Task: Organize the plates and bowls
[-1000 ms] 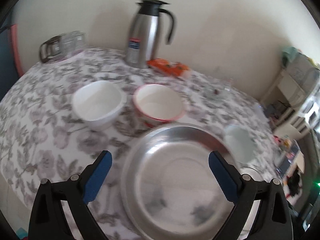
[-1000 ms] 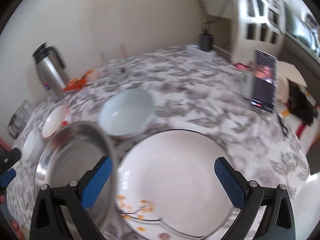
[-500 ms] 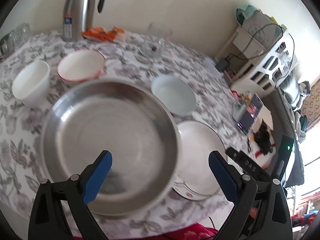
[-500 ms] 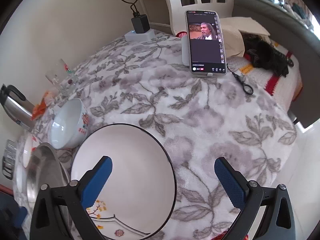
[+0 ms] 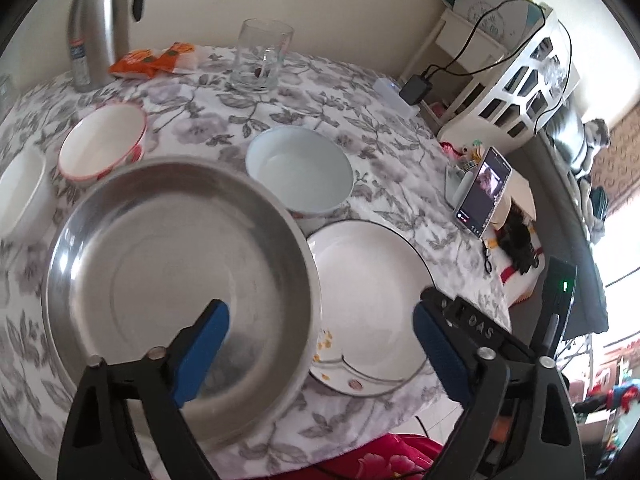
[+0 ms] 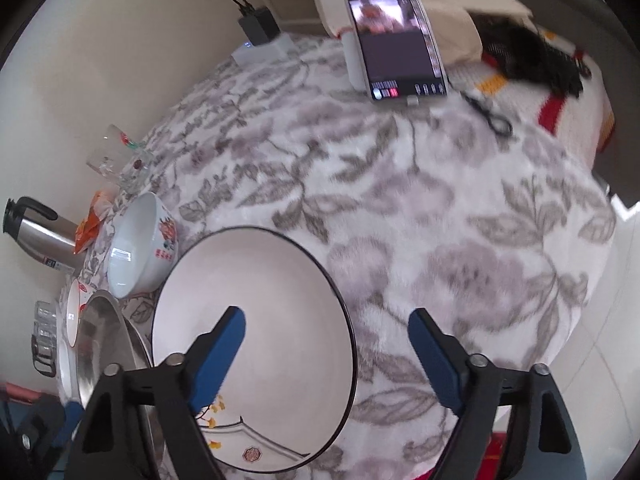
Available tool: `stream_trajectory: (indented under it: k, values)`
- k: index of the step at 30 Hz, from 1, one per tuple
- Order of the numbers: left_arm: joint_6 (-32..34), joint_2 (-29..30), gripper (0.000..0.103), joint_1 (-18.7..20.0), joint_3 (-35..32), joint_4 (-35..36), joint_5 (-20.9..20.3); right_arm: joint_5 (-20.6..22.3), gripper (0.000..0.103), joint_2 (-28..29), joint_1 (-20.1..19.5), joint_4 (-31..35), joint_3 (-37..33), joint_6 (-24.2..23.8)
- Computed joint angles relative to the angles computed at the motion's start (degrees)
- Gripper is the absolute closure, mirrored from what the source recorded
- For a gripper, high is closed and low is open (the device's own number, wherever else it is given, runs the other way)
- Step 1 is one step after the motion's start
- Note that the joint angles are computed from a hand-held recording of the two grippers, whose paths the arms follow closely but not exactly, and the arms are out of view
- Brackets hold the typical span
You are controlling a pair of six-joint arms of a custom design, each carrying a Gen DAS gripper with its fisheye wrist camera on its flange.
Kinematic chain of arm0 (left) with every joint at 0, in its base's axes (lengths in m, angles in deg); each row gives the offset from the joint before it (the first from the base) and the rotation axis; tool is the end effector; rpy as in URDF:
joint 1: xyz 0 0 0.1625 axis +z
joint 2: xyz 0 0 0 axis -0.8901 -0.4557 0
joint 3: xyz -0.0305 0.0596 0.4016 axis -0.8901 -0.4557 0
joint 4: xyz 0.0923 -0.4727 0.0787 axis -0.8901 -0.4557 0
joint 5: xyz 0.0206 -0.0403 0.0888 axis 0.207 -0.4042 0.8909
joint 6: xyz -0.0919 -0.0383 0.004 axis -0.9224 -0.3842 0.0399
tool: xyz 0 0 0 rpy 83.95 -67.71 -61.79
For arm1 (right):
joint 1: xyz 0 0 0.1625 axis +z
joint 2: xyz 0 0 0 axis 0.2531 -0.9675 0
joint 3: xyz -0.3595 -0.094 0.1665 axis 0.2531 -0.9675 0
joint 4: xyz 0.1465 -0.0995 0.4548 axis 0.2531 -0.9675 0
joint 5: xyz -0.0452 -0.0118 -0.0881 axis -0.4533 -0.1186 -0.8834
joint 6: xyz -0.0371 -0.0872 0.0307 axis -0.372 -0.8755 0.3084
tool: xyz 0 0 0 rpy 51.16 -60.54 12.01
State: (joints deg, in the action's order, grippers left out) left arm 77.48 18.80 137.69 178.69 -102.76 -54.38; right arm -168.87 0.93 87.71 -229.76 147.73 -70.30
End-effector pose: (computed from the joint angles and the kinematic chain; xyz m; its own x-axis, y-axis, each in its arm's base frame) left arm -0.0153 -0.7579 0.2654 -0.9061 -0.0815 -0.4150 0.1211 0.8902 -0.4392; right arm 0.2486 -0.7956 -0.0469 -0.8385 0.3052 0.4515 0.0553 0.8718 -0.4867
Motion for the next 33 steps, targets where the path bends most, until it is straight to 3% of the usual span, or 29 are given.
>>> stream_trajectory:
  k: [4, 10, 13, 15, 19, 23, 28, 33]
  values:
    - [2.4, 3.5, 0.014, 0.6, -5.2, 4.0, -0.6, 0.8, 0.024, -0.5, -0.5, 3.6, 0.3, 4.1]
    - [4.9, 7.9, 0.021, 0.9, -10.8, 8.7, -1.2, 4.1, 0.039, -1.8, -1.6, 6.2, 1.7, 8.3]
    - [4.9, 8.9, 0.021, 0.9, -11.7, 10.0, -1.1, 4.6, 0.054, -2.1, -2.0, 6.7, 2.2, 9.3]
    - [5.0, 9.1, 0.021, 0.8, -11.8, 10.4, -0.9, 4.9, 0.071, -2.4, -2.1, 5.2, 2.7, 9.0]
    - [4.7, 8.5, 0.021, 0.8, -11.2, 10.0, -0.6, 6.9, 0.087, -3.1, -2.3, 2.2, 4.0, 7.9]
    - [4.0, 8.1, 0.021, 1.0, -10.9, 10.0, -0.6, 7.1, 0.087, -2.9, -2.3, 1.3, 3.9, 6.9]
    - [3.8, 8.1, 0.021, 1.1, -10.9, 10.4, -0.9, 12.9, 0.088, -3.8, -4.2, 0.2, 5.2, 9.6]
    - [3.6, 8.2, 0.021, 1.3, -11.1, 10.5, -1.2, 11.0, 0.091, -3.3, -3.6, -2.0, 4.5, 6.9]
